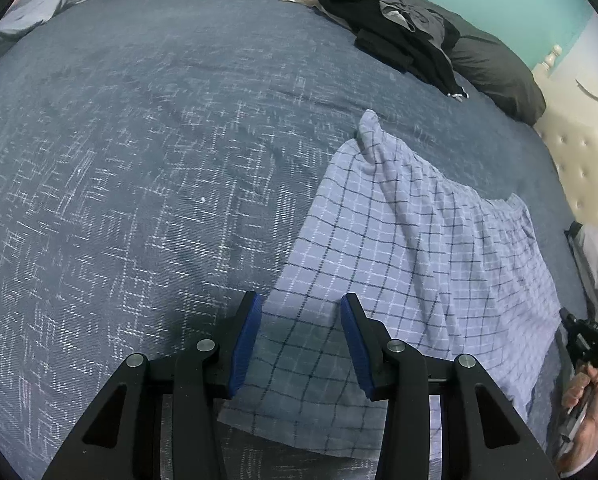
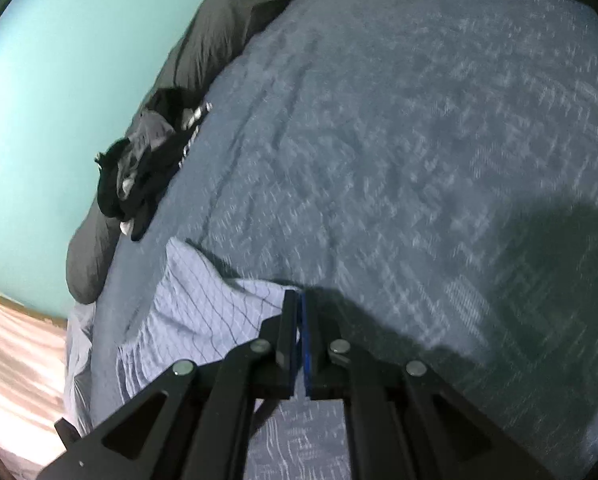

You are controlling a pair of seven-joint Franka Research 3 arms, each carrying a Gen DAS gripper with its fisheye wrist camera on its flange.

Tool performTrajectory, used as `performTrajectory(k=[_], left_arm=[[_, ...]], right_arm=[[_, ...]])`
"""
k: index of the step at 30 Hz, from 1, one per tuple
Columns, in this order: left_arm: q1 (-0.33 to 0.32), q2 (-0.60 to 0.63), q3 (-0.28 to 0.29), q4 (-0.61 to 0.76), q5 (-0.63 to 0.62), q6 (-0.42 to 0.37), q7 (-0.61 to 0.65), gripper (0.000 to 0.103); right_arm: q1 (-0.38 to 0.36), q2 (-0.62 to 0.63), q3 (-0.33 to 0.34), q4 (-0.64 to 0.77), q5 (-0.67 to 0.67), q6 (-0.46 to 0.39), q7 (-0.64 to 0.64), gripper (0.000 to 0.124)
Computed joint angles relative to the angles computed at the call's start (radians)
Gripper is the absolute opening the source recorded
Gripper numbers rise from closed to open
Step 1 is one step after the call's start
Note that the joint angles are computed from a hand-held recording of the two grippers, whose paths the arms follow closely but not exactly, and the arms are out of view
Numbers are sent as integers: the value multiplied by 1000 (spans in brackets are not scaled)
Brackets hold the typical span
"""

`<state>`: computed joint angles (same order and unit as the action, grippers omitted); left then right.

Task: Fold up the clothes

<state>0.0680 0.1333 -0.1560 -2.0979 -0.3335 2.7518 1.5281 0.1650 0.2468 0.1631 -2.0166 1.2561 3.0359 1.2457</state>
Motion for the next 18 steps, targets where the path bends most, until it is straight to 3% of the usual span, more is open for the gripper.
performTrajectory(k=[18], left_arm=[[-17,-79,33,-79,78,-16,26,45]], right_arm=[[-10,15,-4,12,103,-10,-50,2]])
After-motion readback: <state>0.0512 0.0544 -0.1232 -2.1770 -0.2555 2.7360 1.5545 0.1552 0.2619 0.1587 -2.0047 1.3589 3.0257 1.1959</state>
